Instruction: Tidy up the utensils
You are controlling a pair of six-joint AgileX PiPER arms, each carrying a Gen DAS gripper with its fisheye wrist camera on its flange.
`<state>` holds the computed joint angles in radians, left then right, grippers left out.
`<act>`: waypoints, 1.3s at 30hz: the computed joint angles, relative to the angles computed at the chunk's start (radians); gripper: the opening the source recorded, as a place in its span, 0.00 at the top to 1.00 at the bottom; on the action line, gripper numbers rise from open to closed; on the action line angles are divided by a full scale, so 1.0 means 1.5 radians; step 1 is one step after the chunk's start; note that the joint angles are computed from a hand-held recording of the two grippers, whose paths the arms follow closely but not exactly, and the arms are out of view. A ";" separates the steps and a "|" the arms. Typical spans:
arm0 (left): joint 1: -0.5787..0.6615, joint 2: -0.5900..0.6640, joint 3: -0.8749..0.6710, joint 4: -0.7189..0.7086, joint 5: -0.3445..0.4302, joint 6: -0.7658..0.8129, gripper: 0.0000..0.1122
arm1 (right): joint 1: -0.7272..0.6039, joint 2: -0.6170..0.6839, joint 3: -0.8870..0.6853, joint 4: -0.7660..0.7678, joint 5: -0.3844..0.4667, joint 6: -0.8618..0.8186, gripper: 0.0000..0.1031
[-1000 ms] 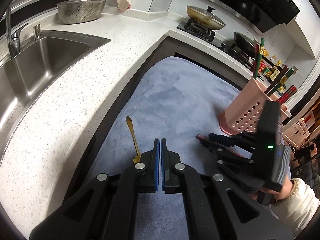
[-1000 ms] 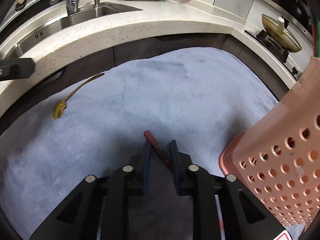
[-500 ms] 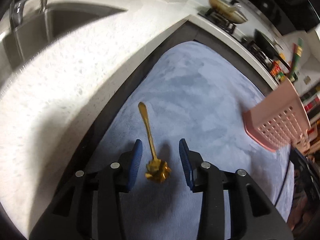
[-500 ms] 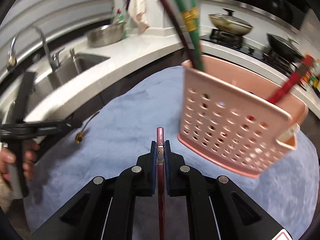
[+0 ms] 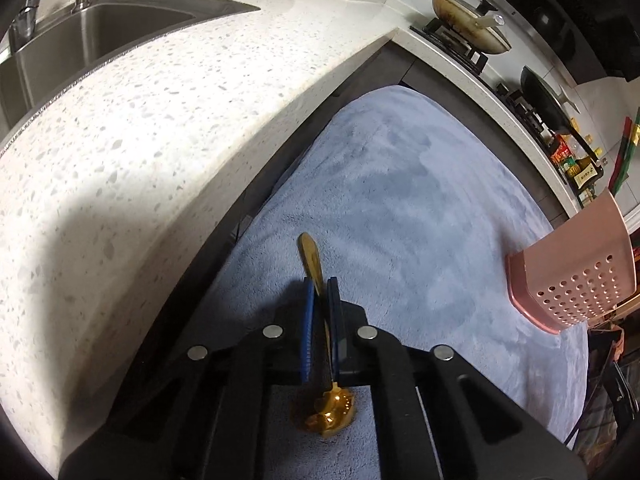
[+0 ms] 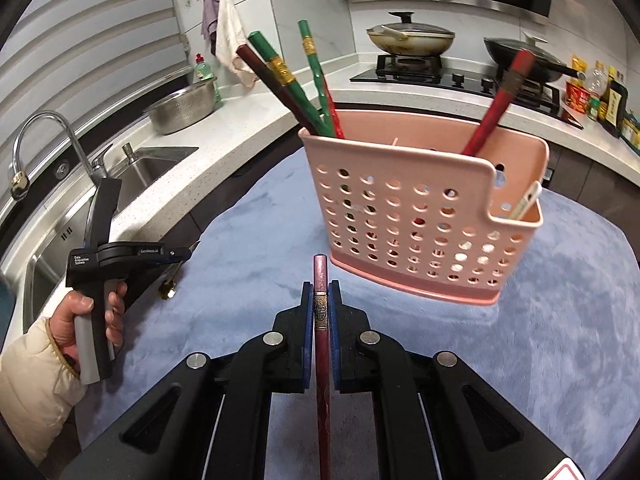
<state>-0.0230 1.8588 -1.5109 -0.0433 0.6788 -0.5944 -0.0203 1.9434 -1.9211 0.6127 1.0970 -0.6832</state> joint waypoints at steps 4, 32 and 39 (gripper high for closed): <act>-0.013 -0.016 0.005 0.013 -0.005 0.001 0.96 | -0.005 -0.010 0.019 0.004 -0.005 0.002 0.93; -0.065 0.082 -0.132 0.018 0.077 0.060 0.77 | -0.043 -0.026 0.061 0.027 -0.005 0.008 0.93; -0.075 0.051 -0.118 0.004 0.081 0.068 0.99 | -0.050 -0.031 0.063 0.028 -0.006 0.012 0.93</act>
<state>-0.1359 1.9347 -1.6881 -0.0370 0.8010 -0.4925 -0.0955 1.8972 -1.8268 0.6548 1.0882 -0.6652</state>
